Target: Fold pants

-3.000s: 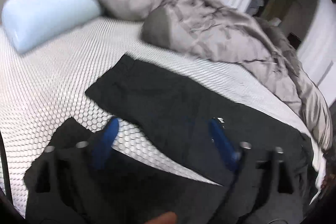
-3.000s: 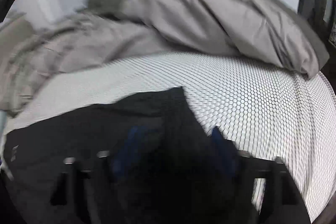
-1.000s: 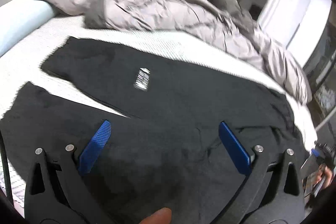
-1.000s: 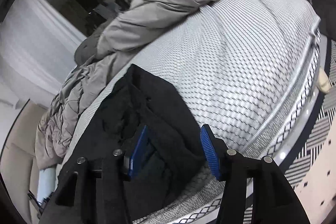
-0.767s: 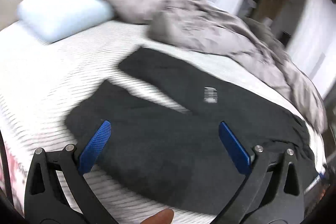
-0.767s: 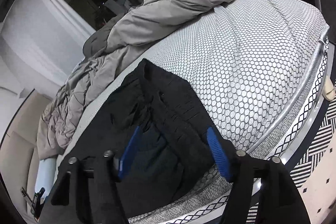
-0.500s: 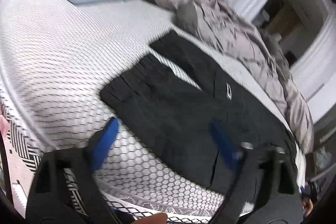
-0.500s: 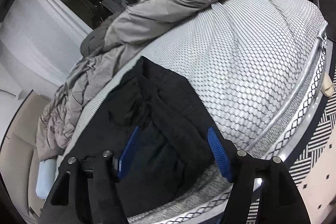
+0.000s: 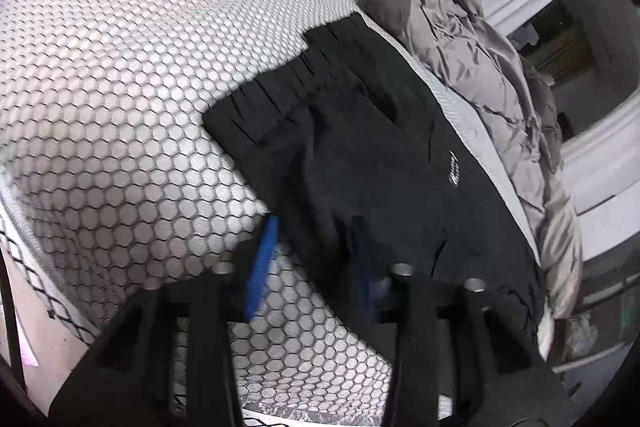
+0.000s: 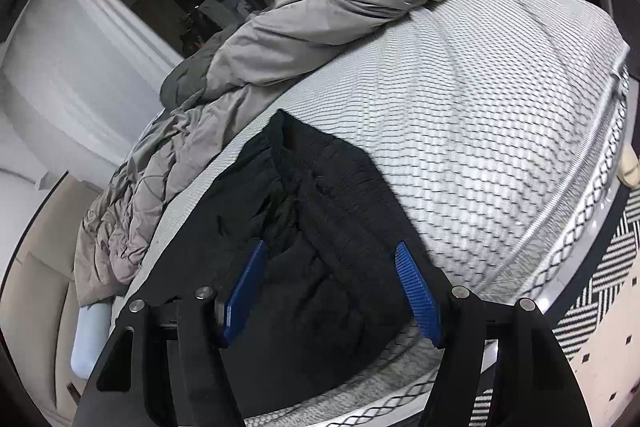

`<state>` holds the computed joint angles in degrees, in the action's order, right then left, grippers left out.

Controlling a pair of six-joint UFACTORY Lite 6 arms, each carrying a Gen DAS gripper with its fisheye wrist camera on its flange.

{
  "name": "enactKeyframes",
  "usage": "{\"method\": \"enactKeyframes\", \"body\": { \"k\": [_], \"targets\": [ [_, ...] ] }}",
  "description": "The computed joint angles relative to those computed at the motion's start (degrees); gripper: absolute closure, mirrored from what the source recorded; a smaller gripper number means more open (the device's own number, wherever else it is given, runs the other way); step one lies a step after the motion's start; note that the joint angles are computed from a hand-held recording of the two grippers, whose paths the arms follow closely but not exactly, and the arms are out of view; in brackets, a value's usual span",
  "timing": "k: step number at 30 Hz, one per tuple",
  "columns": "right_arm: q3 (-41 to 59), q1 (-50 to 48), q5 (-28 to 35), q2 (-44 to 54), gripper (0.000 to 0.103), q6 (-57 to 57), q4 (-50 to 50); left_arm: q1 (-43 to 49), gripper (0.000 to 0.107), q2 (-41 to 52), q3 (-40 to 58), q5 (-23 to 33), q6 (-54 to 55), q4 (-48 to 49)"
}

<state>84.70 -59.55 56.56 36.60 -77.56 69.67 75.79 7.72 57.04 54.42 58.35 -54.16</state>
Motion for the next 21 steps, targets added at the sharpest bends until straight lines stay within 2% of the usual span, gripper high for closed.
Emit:
{"method": "enactKeyframes", "body": {
  "k": [4,5,6,7,10,12,14,18,20,21],
  "targets": [
    [2.7,-0.73,0.79,2.26,0.035,2.22,-1.43,-5.11,0.061,3.03,2.8,-5.68,-4.29,-1.08],
    [2.93,-0.75,1.04,2.46,0.035,2.27,-1.4,-6.7,0.067,3.19,3.07,-7.7,-5.07,-2.3],
    [2.93,-0.72,1.25,2.41,0.035,2.16,-1.37,-8.35,0.092,2.81,3.09,-9.42,-5.58,-3.13],
    [2.72,-0.63,1.23,2.23,0.035,1.88,-1.47,-9.5,0.106,1.3,2.37,-11.11,-5.49,-3.26],
    [2.35,-0.98,1.49,2.17,0.035,1.57,-2.16,-6.76,0.106,-6.13,-2.29,-10.04,0.75,-9.44],
    [2.33,-1.97,1.64,3.12,0.035,1.77,-3.46,-4.23,0.106,-9.94,-4.7,-10.21,4.46,-10.23],
    [3.82,-2.31,2.98,5.67,0.035,2.78,-5.87,-4.3,0.106,-8.09,-4.05,-10.88,2.27,-7.71],
    [11.39,-0.37,7.12,12.55,0.036,7.63,-9.3,-2.98,0.106,-4.43,-1.37,-7.87,0.68,-7.21],
    [11.37,1.38,5.77,12.24,0.043,7.39,-9.71,-3.27,0.106,-4.84,-1.63,-8.4,1.02,-7.3],
    [9.45,2.88,2.17,10.7,0.051,6.56,-9.53,-3.76,0.106,-5.37,-1.93,-9.01,0.91,-7.15]
  ]
}}
